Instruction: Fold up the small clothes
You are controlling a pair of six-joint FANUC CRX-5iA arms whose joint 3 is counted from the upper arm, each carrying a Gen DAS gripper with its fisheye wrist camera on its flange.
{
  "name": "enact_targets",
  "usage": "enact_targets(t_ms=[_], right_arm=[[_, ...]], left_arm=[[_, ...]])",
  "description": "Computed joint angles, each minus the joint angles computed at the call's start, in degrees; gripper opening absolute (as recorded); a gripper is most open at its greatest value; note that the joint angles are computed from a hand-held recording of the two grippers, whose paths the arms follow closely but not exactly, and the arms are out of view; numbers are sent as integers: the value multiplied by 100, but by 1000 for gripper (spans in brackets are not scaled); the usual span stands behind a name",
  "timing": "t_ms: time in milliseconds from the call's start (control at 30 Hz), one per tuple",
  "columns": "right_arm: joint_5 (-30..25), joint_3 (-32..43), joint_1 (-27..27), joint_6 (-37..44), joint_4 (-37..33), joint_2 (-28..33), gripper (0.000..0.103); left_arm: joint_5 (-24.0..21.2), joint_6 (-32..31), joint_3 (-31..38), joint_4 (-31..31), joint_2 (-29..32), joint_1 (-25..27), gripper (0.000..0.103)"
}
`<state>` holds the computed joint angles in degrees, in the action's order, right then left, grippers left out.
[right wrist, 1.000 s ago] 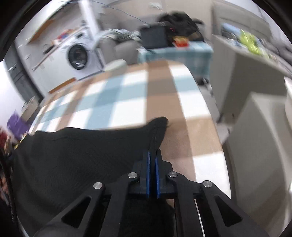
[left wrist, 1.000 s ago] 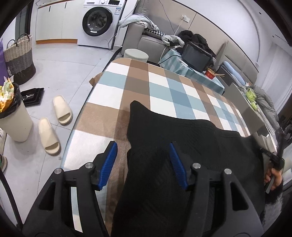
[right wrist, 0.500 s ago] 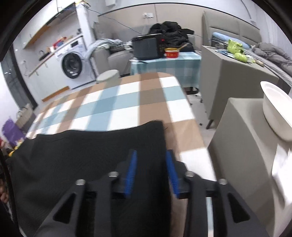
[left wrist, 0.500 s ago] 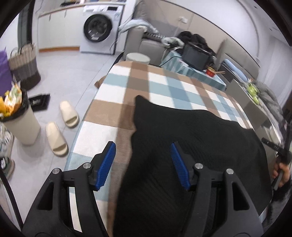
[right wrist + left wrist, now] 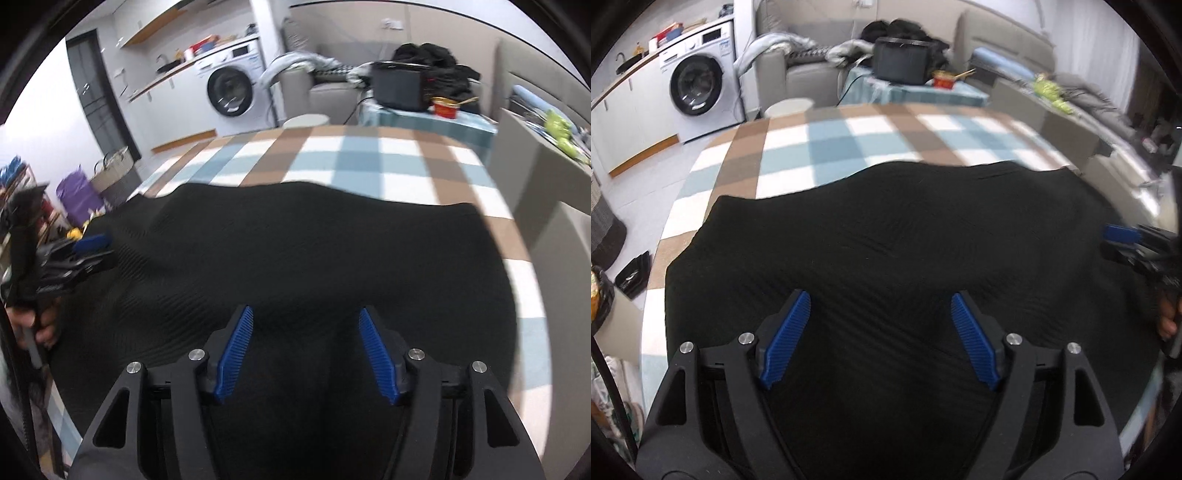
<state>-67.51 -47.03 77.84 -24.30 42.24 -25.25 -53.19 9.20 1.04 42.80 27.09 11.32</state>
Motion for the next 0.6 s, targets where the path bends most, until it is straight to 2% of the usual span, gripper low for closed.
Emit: enact_targets(t_ms=[100, 133, 200, 233, 300, 367, 433, 533, 600], right_arm=[[250, 85, -234, 308, -249, 164, 61], [191, 103, -239, 346, -356, 165, 61], [-127, 129, -164, 365, -563, 122, 61], [-277, 112, -118, 342, -652, 48, 61], [-661, 121, 37, 233, -844, -71, 62], [-993, 145, 215, 112, -991, -127, 63], [-1232, 97, 491, -193, -993, -246, 64], [-1448, 140, 911, -510, -920, -243, 65], [-1374, 163, 1099, -589, -783, -175, 69]], left_arm=[[13, 765, 550, -428, 372, 15, 77], [-12, 729, 612, -320, 438, 63, 77], [136, 1003, 803, -534, 510, 123, 76], [26, 1041, 911, -504, 583, 179, 75], [7, 964, 920, -455, 574, 248, 75], [383, 690, 571, -333, 337, 255, 75], [506, 462, 312, -161, 168, 284, 75], [419, 27, -100, 100, -148, 383, 75], [273, -306, -455, 354, -411, 488, 77]])
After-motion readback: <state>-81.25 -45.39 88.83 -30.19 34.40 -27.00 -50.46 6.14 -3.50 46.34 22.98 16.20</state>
